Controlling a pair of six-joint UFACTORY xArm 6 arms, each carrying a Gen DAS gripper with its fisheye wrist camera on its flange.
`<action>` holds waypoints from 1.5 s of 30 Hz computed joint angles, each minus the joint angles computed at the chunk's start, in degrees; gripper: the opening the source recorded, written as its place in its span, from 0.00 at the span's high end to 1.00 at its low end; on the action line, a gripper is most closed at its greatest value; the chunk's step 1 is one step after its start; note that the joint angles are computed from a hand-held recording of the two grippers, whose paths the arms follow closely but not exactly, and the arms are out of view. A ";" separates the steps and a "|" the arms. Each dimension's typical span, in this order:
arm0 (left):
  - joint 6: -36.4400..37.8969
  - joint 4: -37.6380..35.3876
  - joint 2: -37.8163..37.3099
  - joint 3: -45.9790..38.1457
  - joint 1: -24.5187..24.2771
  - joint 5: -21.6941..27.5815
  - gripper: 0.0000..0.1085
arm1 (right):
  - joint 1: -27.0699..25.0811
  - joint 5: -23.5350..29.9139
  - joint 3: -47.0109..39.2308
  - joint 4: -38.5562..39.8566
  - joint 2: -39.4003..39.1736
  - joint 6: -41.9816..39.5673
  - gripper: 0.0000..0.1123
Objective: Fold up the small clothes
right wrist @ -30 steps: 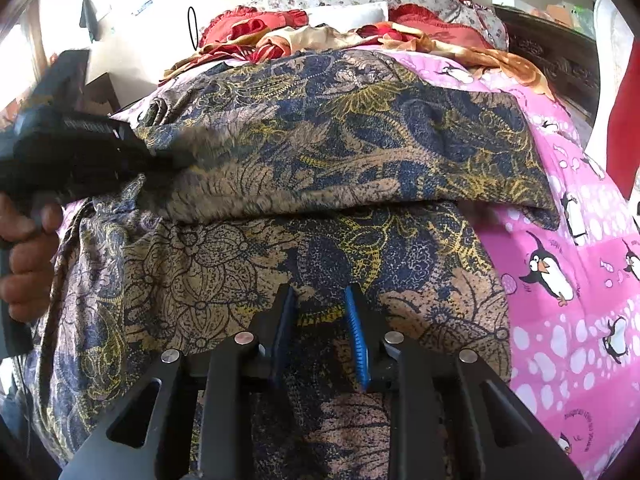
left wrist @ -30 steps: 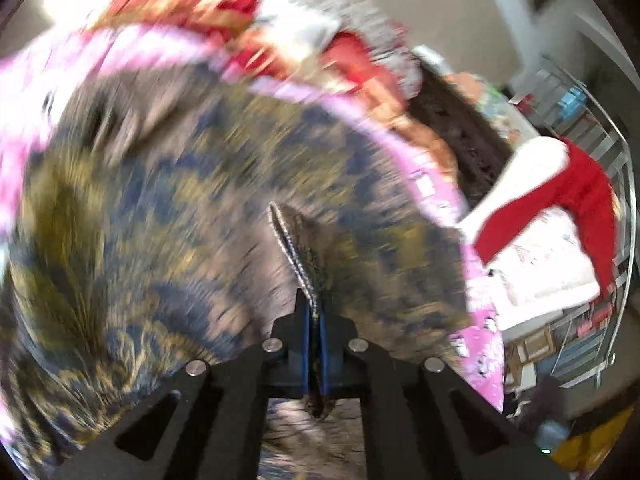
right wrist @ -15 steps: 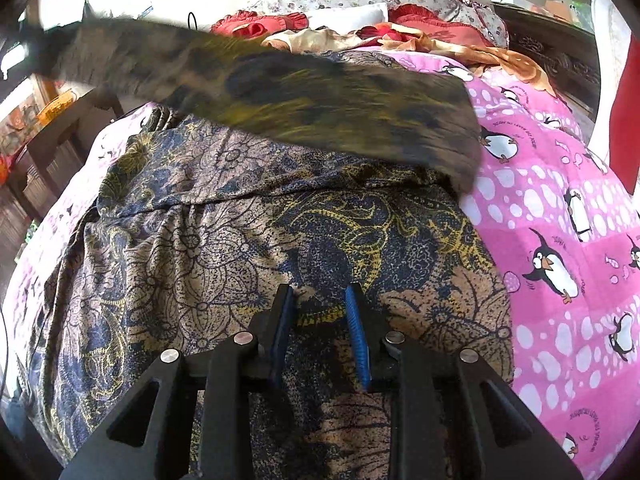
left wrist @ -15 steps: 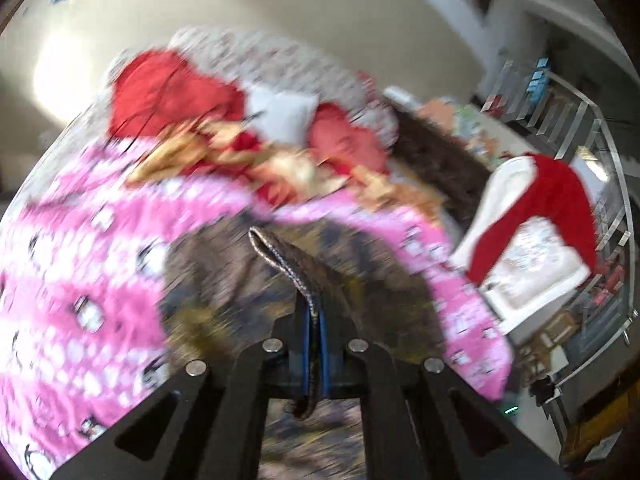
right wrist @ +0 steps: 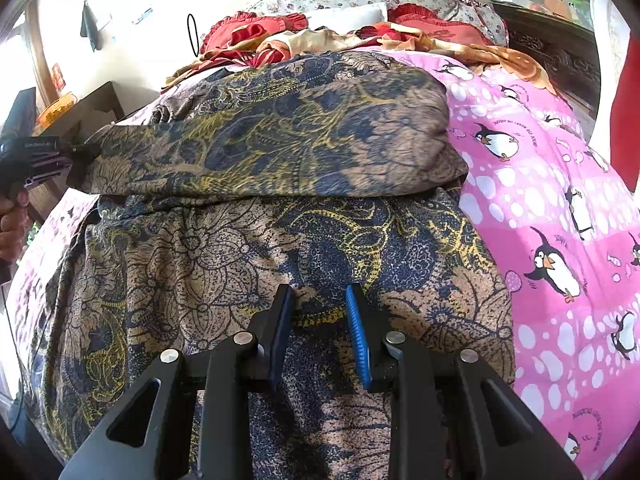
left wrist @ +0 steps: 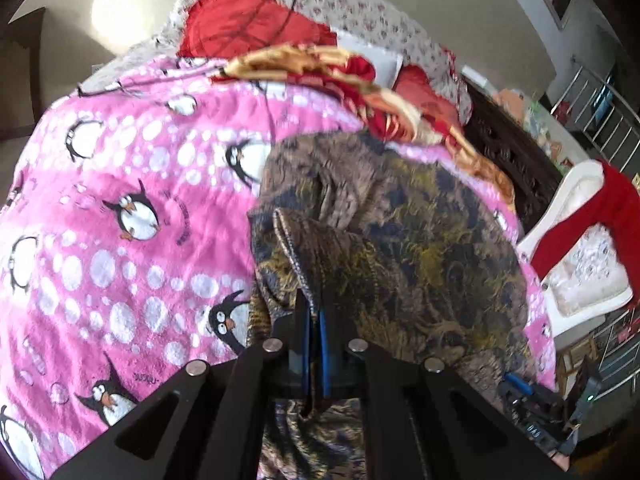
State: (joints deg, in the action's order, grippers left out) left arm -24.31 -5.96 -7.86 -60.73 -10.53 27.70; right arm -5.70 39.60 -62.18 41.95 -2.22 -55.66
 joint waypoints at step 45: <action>-41.26 45.53 11.80 -7.67 -4.14 0.87 0.51 | 4.27 0.89 -47.11 -19.51 34.70 22.94 0.78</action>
